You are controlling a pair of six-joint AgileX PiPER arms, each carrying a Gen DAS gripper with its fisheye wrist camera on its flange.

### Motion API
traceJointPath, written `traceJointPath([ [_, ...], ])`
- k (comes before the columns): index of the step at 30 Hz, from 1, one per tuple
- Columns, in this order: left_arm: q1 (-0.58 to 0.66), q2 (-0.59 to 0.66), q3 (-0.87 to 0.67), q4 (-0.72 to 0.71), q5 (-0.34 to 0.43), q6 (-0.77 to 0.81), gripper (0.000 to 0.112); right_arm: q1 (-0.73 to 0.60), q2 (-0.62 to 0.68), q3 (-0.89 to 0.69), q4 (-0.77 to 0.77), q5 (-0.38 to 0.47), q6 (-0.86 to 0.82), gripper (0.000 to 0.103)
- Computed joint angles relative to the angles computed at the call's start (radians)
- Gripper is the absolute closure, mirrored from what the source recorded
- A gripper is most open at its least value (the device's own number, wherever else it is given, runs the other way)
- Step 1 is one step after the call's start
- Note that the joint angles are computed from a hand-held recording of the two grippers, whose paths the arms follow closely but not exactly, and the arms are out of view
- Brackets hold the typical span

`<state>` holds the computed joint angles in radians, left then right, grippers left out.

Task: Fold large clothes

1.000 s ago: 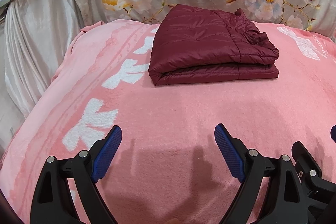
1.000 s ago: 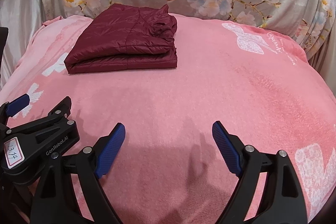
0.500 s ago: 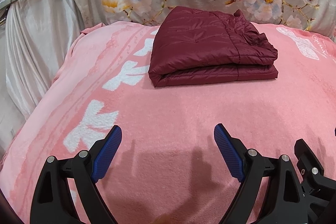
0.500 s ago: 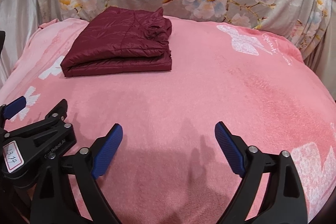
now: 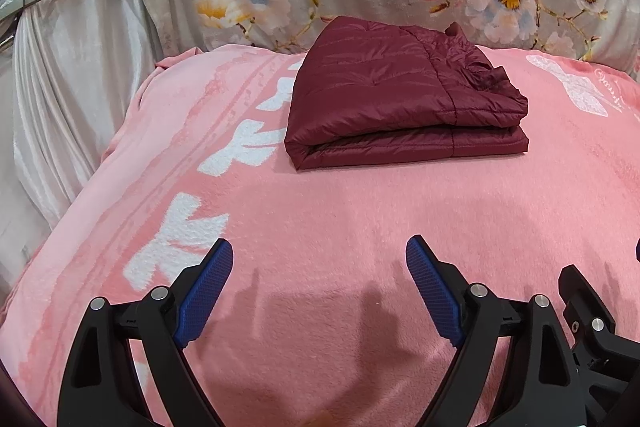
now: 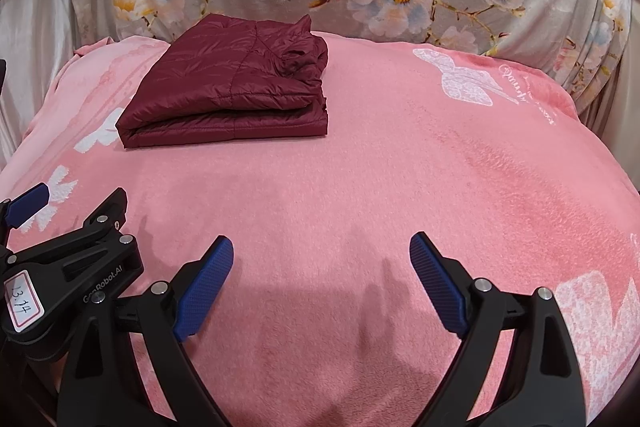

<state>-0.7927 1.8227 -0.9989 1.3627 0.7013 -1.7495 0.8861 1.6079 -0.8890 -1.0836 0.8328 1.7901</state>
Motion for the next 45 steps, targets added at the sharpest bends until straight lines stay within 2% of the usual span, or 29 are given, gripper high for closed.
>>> traceJointPath([
  [36,-0.005,-0.001,0.003,0.004,0.005,-0.011,0.028,0.004,0.002,-0.001,-0.002,0.004,0.007,0.016],
  [41,-0.009,0.0,-0.004,0.002,0.004,0.0,0.034,0.006,0.003,-0.002,-0.001,0.007,0.008,0.016],
  [45,-0.009,0.0,-0.008,-0.003,-0.001,0.005,0.034,0.006,0.003,-0.001,-0.003,0.006,0.01,0.016],
])
